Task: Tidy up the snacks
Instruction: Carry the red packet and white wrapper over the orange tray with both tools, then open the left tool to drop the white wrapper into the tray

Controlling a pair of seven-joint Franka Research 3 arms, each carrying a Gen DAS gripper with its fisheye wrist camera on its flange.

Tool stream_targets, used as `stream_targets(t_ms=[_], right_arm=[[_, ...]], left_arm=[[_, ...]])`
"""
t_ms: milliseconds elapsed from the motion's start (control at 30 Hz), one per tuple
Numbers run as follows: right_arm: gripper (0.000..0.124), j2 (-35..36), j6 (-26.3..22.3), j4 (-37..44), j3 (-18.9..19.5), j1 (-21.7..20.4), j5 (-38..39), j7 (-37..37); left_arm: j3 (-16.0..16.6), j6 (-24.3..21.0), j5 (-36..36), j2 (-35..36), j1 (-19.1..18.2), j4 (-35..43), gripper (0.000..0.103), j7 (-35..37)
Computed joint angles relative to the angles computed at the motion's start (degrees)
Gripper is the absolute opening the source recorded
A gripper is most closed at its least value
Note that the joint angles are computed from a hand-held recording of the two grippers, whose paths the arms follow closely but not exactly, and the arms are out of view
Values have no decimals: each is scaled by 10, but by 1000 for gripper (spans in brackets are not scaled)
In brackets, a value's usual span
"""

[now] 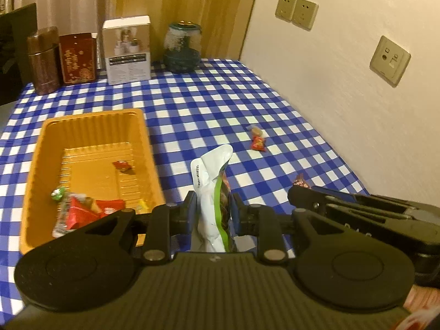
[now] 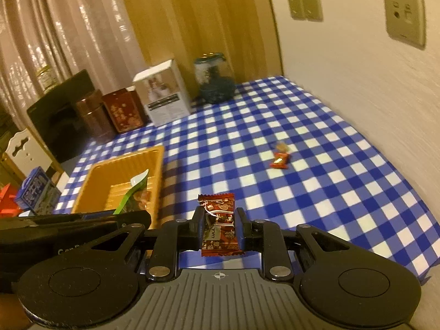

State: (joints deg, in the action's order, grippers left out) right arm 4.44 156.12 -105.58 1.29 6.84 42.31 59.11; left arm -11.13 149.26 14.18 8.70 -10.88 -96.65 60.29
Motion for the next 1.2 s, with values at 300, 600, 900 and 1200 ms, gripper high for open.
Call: stream_targets(t_ms=[300, 600, 900, 1200], right_arm=[[23, -12, -3, -6, 8, 17, -1, -10], [23, -11, -10, 3, 14, 34, -1, -14], [23, 9, -23, 29, 25, 47, 2, -16], [23, 44, -42, 68, 35, 54, -11, -1]], left_arm=[[10, 10, -8, -60, 20, -67, 23, -5], [19, 17, -8, -99, 39, -106, 23, -12], [27, 16, -4, -117, 58, -127, 23, -25], [34, 14, 7, -114, 73, -126, 23, -34]])
